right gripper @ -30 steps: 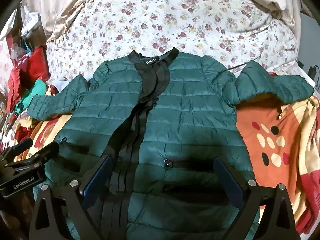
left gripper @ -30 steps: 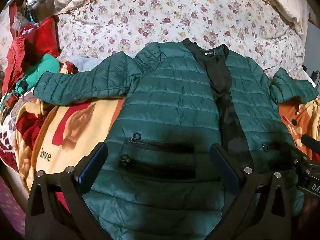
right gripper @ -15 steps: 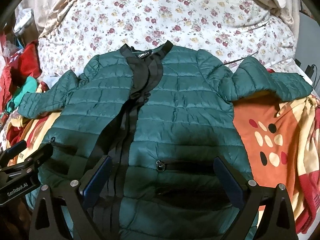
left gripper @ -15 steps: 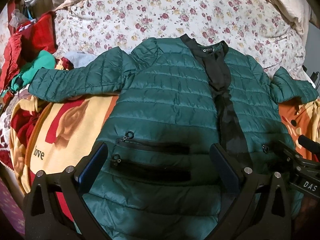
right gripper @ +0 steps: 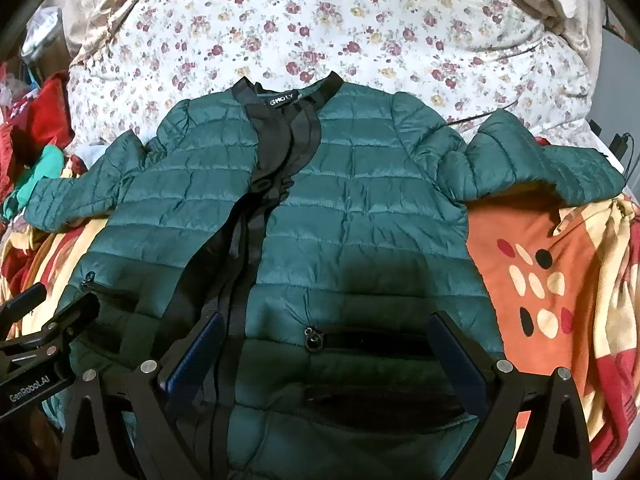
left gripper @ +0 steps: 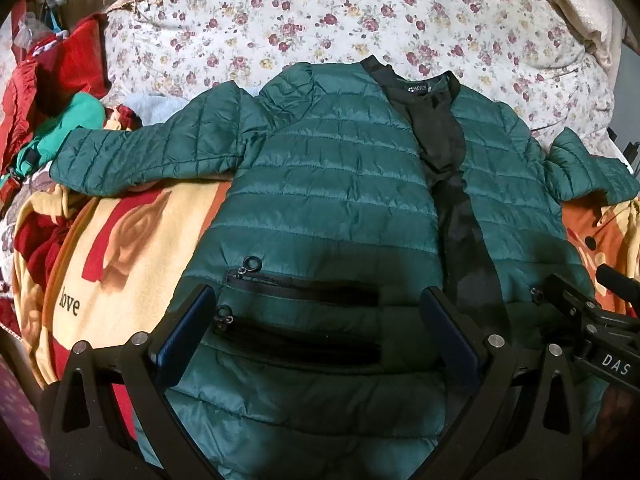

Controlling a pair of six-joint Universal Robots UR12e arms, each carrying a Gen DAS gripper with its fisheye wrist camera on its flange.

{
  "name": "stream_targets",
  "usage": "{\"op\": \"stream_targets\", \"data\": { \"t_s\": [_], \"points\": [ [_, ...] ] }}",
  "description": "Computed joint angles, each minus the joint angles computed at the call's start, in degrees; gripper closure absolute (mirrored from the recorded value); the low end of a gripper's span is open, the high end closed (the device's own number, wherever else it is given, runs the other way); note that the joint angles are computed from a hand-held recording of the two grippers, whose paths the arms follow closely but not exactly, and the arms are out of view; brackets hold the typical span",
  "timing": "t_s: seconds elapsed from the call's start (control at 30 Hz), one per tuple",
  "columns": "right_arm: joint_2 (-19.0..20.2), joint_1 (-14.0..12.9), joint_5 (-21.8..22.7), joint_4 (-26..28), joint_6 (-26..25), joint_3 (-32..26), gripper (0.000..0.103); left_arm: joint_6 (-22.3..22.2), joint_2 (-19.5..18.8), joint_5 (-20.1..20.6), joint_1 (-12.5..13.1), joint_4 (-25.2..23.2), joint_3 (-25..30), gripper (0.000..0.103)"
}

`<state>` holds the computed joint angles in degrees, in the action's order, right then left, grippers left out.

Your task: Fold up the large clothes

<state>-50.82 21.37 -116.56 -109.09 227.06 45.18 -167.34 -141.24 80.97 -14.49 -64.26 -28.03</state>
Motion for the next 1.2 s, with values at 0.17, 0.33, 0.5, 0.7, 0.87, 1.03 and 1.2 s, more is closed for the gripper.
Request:
{"op": "stream_targets", "data": {
  "t_s": [0.17,0.33,0.5,0.7,0.87,1.03,1.2],
  "points": [
    [0.0,-0.3,0.8,-0.2,0.4,0.1,0.003,0.1,-0.3,0.0,-0.1,-0.4,0.4,0.001],
    [-0.1,-0.3,0.8,-0.6,0.4,0.4,0.003,0.3,-0.3,-0.1,-0.1,-0.5,0.3,0.001],
    [-0.2,-0.3,1.2,-1.1,0.5,0.6,0.003,0.2,-0.2,0.0,-0.2,-0.4,0.2,0.001],
    [-0.7,-0.3,1.4,-4.4,0.0,2.0,0.003,0.1,-0.2,-0.1,-0.2,-0.8,0.1,0.001],
    [-1.1,-0.2,1.4,-7.5,-0.9,3.4,0.003,0.4,-0.5,0.5,-0.2,-1.4,0.5,0.001],
    [-1.4,-0.2,1.6,-10.3,-0.9,4.4,0.003,0.5,-0.6,0.4,-0.2,-1.5,0.6,0.001],
    [-1.9,-0.6,3.4,-12.1,0.5,5.5,0.003,0.6,-0.5,0.5,-0.2,-0.7,0.2,0.001]
  ]
}}
